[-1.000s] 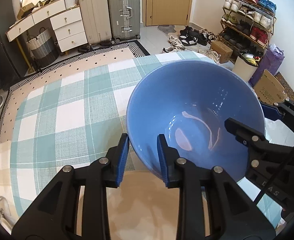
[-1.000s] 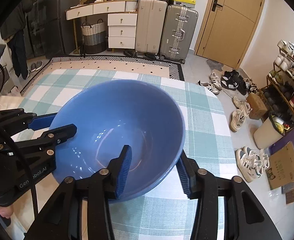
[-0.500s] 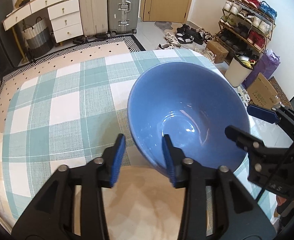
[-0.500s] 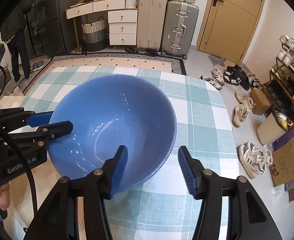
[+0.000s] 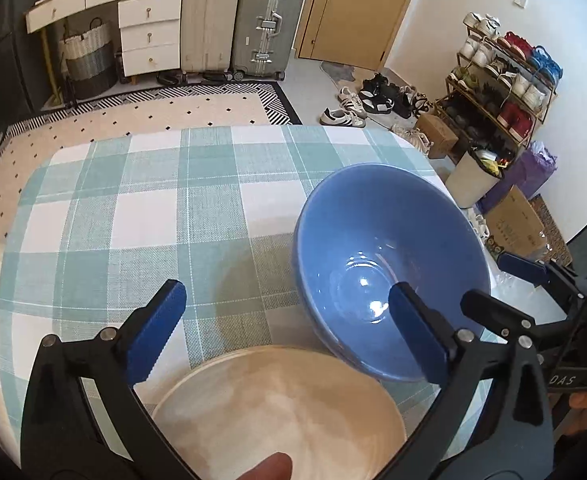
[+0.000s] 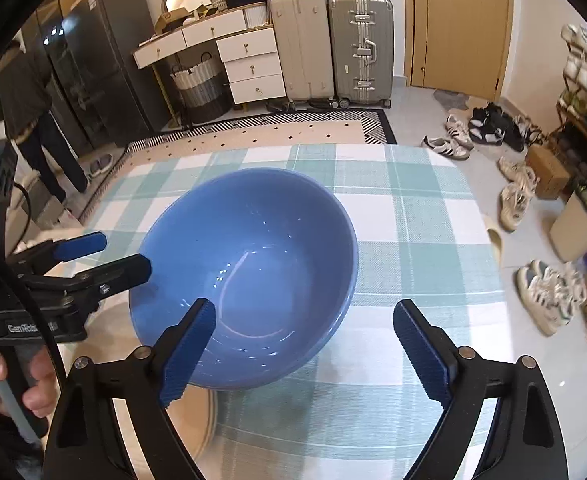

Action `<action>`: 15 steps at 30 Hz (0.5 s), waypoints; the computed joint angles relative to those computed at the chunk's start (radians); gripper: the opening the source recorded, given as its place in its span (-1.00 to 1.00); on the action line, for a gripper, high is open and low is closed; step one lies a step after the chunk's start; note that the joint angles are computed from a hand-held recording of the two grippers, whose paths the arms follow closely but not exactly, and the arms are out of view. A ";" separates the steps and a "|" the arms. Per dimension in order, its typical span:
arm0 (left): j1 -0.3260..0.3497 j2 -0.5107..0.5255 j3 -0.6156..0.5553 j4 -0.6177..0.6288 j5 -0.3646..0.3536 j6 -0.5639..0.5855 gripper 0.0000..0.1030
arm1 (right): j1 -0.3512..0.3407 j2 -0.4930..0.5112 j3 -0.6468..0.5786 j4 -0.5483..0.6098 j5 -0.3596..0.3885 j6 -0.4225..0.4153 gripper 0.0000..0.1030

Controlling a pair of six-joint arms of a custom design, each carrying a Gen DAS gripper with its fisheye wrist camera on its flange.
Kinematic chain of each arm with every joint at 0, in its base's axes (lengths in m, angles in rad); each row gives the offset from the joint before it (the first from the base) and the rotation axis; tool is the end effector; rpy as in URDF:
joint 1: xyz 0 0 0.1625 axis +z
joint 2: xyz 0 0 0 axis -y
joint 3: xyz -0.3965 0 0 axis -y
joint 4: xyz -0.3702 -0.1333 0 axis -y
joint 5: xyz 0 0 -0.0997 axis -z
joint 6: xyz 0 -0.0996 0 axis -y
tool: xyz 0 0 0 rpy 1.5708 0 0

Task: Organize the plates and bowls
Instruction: 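Lower the blue bowl into the nested bowls and open the left gripper, then close the left gripper on the rim of the nested blue bowls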

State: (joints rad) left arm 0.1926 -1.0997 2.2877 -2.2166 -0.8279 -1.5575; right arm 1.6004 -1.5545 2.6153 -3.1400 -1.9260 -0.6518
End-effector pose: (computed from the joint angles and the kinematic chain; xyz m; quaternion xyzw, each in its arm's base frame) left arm -0.3206 -0.2670 0.0581 0.0164 0.9029 -0.3222 0.2841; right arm 0.1081 -0.3167 0.2028 0.2764 -0.9127 0.1833 0.2385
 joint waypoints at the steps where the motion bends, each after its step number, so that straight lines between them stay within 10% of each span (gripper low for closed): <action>1: 0.002 0.001 0.003 -0.006 -0.002 -0.001 0.95 | -0.002 0.004 0.003 -0.012 -0.002 -0.002 0.85; 15: 0.078 0.052 0.087 -0.296 -0.030 0.062 0.74 | -0.137 0.015 0.026 -0.044 0.124 -0.015 0.85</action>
State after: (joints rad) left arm 0.2710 -1.0477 2.3744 -2.5131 -0.8582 -1.4956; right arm 1.4634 -1.5390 2.6417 -3.1836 -1.8017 -0.6673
